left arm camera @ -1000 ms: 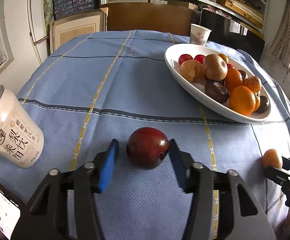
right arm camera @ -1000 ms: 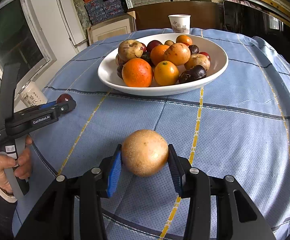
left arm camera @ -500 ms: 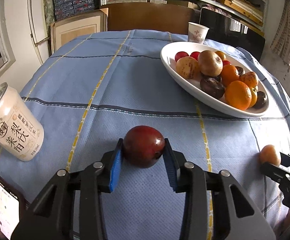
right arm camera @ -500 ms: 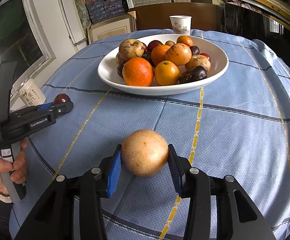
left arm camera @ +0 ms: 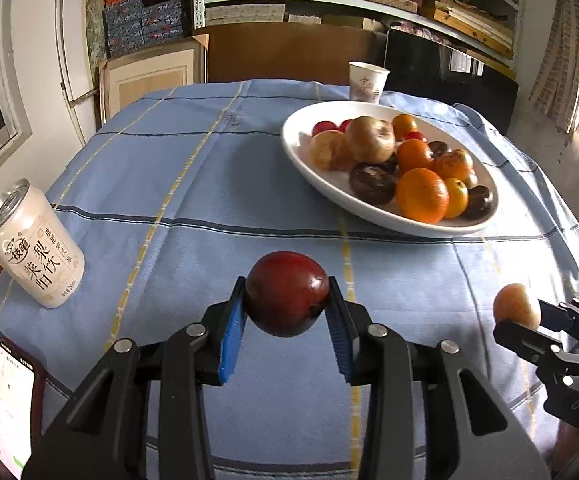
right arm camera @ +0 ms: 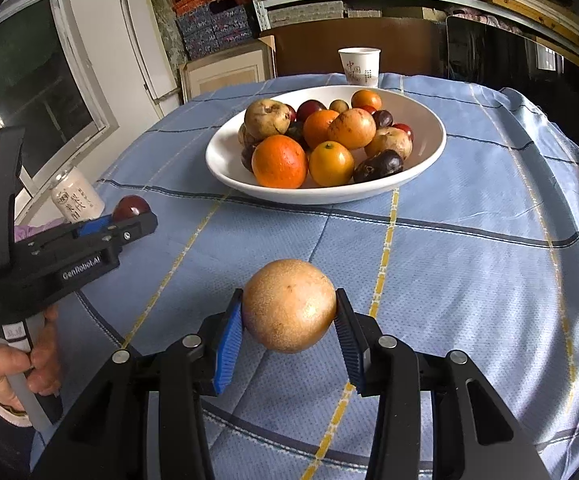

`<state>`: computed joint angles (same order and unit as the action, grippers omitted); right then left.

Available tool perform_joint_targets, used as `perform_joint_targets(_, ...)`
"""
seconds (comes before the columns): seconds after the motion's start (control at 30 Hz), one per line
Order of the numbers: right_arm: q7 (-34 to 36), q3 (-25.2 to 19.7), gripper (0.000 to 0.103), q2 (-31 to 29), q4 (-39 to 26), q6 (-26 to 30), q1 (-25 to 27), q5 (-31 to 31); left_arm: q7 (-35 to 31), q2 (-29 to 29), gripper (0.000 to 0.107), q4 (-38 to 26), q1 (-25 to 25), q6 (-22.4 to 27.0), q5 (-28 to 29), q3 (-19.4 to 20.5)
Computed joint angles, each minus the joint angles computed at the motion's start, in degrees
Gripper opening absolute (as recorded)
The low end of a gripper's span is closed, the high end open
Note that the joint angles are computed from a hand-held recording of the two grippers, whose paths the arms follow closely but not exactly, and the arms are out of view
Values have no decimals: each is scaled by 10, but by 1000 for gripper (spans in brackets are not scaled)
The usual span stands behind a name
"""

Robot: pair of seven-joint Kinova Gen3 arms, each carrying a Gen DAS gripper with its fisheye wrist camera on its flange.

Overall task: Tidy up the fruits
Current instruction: 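Carry the plum and apple over the white plate and open both tools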

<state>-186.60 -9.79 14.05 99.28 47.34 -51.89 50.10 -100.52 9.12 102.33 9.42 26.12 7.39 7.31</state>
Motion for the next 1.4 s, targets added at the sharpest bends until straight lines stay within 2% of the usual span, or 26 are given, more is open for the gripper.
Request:
perform_joint_targets(0.3, -44, -15, 45, -39, 29, 18, -1, 46, 34, -22, 38, -8, 34, 13, -31, 6)
perform_joint_targets(0.47, -26, -32, 45, -59, 20, 54, 14, 60, 45, -17, 37, -60, 53, 45, -50, 12)
perform_joint_targets(0.67, -20, -39, 44, -80, 2, 76, 43, 90, 34, -3, 37, -119, 60, 62, -31, 20)
perform_joint_targets(0.77, -12, -38, 44, -80, -15, 76, 60, 100, 55, 18, 37, -165, 77, 76, -52, 15)
perform_joint_targets(0.87, 15, -32, 44, -71, -36, 67, 77, 96, 75, 35, 37, -188, 91, 61, -79, 6)
perform_joint_targets(0.97, 14, -19, 44, -58, -49, 52, 90, 99, 72, 63, 37, -219, 90, 52, -76, 7)
perform_joint_targets(1.03, 28, -7, 44, -46, -60, 29, 105, 85, 90, 81, 37, -242, 99, 57, -86, -2)
perform_joint_targets(1.17, 42, 17, 44, -22, -75, -7, 121, 65, 94, 132, 37, -307, 89, 90, -67, 1)
perform_joint_targets(1.4, 93, 54, 44, 16, -100, -56, 139, 15, 112, 184, 37, -367, 105, 115, -88, -17)
